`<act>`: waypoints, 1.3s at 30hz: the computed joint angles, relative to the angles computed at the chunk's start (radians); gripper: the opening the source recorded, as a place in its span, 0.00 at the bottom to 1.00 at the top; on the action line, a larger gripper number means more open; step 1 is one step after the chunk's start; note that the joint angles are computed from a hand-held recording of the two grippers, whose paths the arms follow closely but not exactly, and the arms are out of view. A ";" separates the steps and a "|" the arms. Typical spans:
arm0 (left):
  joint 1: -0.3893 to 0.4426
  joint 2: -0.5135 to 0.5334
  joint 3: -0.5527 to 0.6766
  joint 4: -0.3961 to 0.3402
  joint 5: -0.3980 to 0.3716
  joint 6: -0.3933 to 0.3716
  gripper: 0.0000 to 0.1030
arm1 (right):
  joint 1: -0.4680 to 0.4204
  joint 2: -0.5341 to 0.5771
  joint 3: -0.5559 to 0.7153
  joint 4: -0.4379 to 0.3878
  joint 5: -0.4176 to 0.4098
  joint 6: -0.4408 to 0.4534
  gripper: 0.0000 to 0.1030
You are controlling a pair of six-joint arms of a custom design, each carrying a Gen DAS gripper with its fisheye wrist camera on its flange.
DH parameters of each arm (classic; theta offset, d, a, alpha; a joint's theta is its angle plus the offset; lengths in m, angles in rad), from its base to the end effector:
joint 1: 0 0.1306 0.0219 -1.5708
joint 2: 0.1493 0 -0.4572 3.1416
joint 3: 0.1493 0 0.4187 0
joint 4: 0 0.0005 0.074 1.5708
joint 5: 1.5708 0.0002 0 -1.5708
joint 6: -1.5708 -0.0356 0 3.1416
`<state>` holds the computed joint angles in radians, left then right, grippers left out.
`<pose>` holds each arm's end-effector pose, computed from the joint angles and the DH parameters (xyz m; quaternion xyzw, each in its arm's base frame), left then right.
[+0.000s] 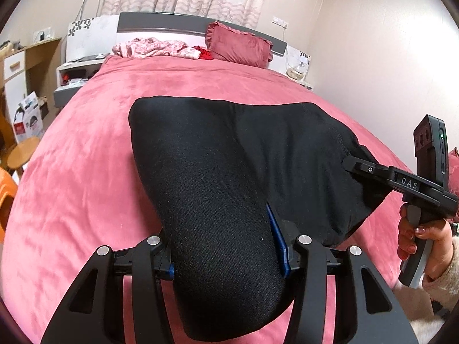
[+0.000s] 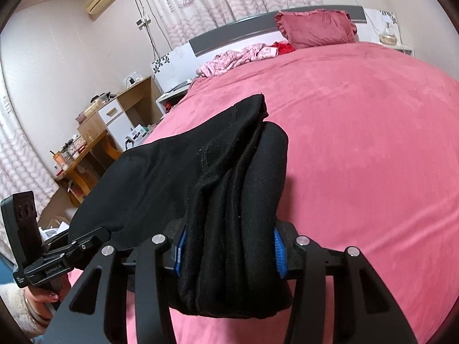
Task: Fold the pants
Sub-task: 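Open the right gripper and withdraw both tools from the folded pants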
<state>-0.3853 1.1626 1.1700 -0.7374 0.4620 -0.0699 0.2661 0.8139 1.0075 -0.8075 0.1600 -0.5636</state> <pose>0.3666 -0.1664 0.5049 0.2916 0.8447 -0.2688 0.3595 0.2533 0.0626 0.5235 0.1675 0.8696 0.1200 0.4486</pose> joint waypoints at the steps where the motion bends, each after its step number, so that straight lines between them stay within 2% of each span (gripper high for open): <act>1: 0.000 0.012 0.008 0.005 0.000 0.002 0.48 | -0.014 0.005 -0.002 0.010 -0.006 0.010 0.44; 4: -0.014 0.068 0.027 0.036 -0.012 0.005 0.48 | -0.074 0.046 -0.013 0.054 -0.038 0.048 0.44; 8: -0.016 0.144 0.039 0.048 -0.024 0.035 0.49 | -0.132 0.090 -0.045 0.073 -0.075 0.060 0.47; 10: 0.001 0.145 0.010 0.103 0.017 0.062 0.55 | -0.152 0.088 -0.079 0.112 -0.090 0.068 0.53; 12: 0.005 0.136 -0.028 0.158 0.018 0.046 0.66 | -0.143 0.076 -0.114 0.150 -0.058 0.102 0.59; 13: 0.008 0.133 -0.042 0.176 0.019 0.049 0.69 | -0.140 0.068 -0.134 0.177 -0.049 0.108 0.62; 14: 0.014 0.134 -0.052 0.191 0.026 0.066 0.75 | -0.149 0.063 -0.149 0.197 -0.065 0.090 0.64; 15: 0.020 0.141 -0.051 0.190 0.027 0.085 0.83 | -0.165 0.060 -0.159 0.210 -0.086 0.067 0.70; 16: 0.023 0.147 -0.046 0.185 0.031 0.096 0.86 | -0.182 0.060 -0.167 0.220 -0.106 0.037 0.78; 19: 0.029 0.146 -0.054 0.194 0.052 0.115 0.88 | -0.194 0.056 -0.178 0.238 -0.120 0.023 0.80; 25: 0.024 0.142 -0.060 0.204 0.042 0.117 0.89 | -0.168 0.051 -0.172 0.214 -0.043 0.026 0.89; 29: 0.018 0.125 -0.076 0.209 0.016 0.117 0.92 | -0.129 0.058 -0.160 0.183 0.052 0.018 0.97; 31: 0.013 0.117 -0.078 0.204 -0.007 0.118 0.93 | -0.110 0.059 -0.155 0.171 0.089 0.014 0.98; 35: -0.006 0.057 -0.113 0.191 -0.083 0.132 0.93 | -0.033 0.046 -0.147 0.115 0.218 -0.015 0.98; 39: -0.002 -0.007 -0.164 0.162 -0.093 0.177 0.93 | 0.021 0.014 -0.154 0.058 0.276 -0.085 0.98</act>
